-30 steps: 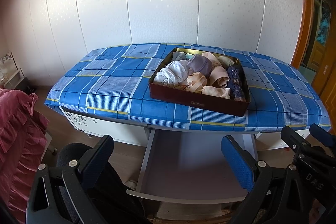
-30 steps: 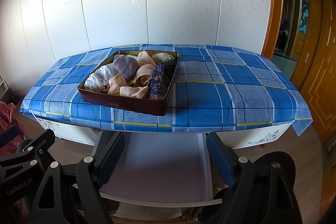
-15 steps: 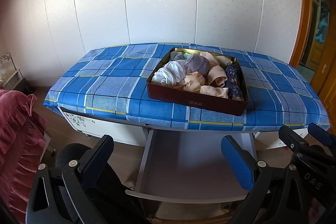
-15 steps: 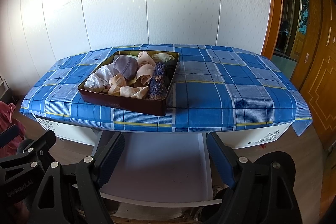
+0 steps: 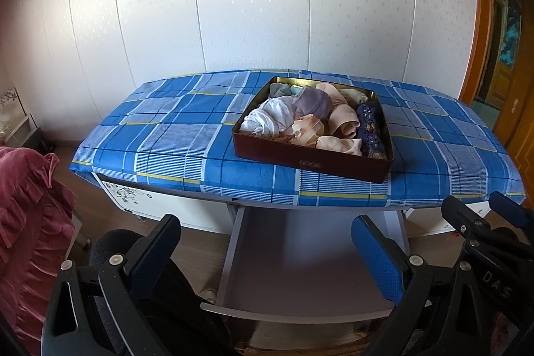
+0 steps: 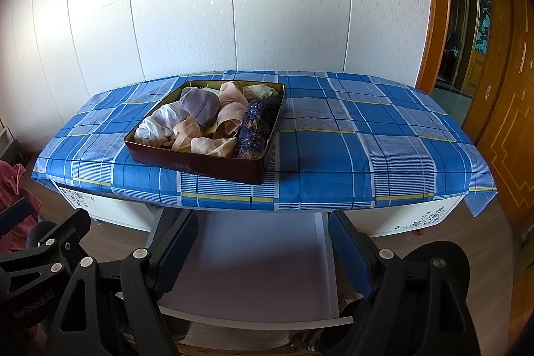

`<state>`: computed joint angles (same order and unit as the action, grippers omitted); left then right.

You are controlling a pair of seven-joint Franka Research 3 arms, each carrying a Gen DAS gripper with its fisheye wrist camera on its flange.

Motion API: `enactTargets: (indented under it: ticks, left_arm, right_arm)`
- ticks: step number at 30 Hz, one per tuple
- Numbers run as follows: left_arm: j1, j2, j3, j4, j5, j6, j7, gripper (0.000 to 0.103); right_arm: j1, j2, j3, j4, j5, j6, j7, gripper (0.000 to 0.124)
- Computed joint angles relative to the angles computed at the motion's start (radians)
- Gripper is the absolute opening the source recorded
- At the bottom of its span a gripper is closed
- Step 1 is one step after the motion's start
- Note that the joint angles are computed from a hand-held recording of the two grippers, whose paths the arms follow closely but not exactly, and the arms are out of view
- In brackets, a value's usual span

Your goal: Organize soft objects

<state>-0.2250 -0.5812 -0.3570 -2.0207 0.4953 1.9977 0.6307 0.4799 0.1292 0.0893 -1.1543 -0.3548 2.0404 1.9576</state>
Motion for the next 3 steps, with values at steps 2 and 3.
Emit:
enactTargets:
  ticks: [2, 3]
  left_arm:
    - [-0.001, -0.001, 0.001, -0.001, -0.002, -0.002, 0.001, 0.103]
    - [-0.005, -0.003, 0.006, -0.004, -0.007, 0.005, 0.002, 0.103]
  right_arm:
    - [0.0, 0.0, 0.0, -0.001, -0.001, -0.002, 0.001, 0.082]
    - [0.0, -0.001, 0.0, -0.002, -0.001, -0.002, 0.002, 0.082]
